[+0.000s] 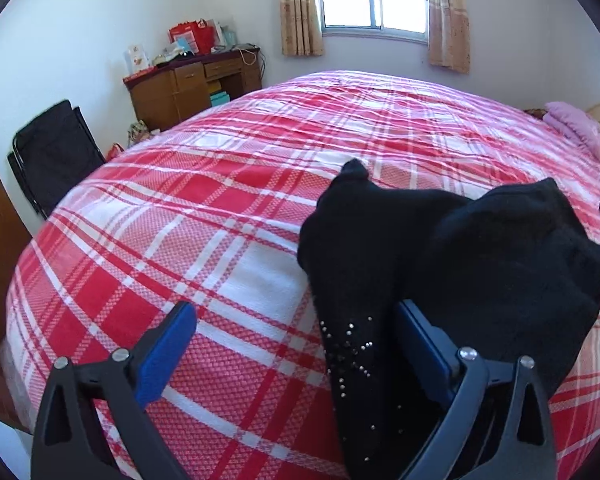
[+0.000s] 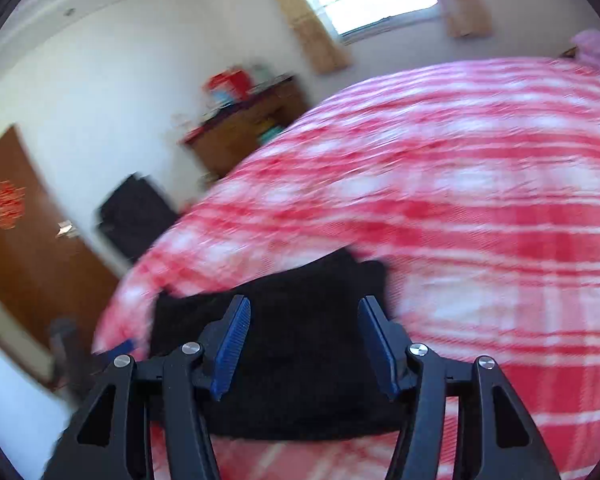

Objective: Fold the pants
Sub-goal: 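Lower the folded stack onto the bed and open both grippers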

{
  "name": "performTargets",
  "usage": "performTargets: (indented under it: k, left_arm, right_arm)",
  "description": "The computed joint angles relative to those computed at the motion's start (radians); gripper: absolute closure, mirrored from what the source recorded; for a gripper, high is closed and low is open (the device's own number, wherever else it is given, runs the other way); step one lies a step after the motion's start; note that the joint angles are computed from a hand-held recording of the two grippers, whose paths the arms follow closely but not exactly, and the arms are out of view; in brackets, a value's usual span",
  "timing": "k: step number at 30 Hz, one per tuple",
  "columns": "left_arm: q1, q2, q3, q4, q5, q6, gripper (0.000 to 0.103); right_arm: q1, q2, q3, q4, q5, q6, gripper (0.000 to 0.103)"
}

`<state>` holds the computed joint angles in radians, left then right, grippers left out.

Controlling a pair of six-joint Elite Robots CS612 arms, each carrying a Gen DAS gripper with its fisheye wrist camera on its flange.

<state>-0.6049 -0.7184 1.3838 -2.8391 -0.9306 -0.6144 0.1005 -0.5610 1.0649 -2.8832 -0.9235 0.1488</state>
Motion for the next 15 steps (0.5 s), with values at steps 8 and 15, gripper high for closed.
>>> performTargets:
  k: [8,15]
  left_arm:
    - [0.006,-0.006,0.010,-0.011,-0.026,0.001,0.000]
    - [-0.003,-0.017,0.017,0.023,-0.004,-0.009,0.000]
  right_arm:
    - [-0.016,0.027,0.009,0.055,0.076,0.064,0.046]
    - [-0.030,-0.023,0.100,-0.020,-0.176,0.207,0.044]
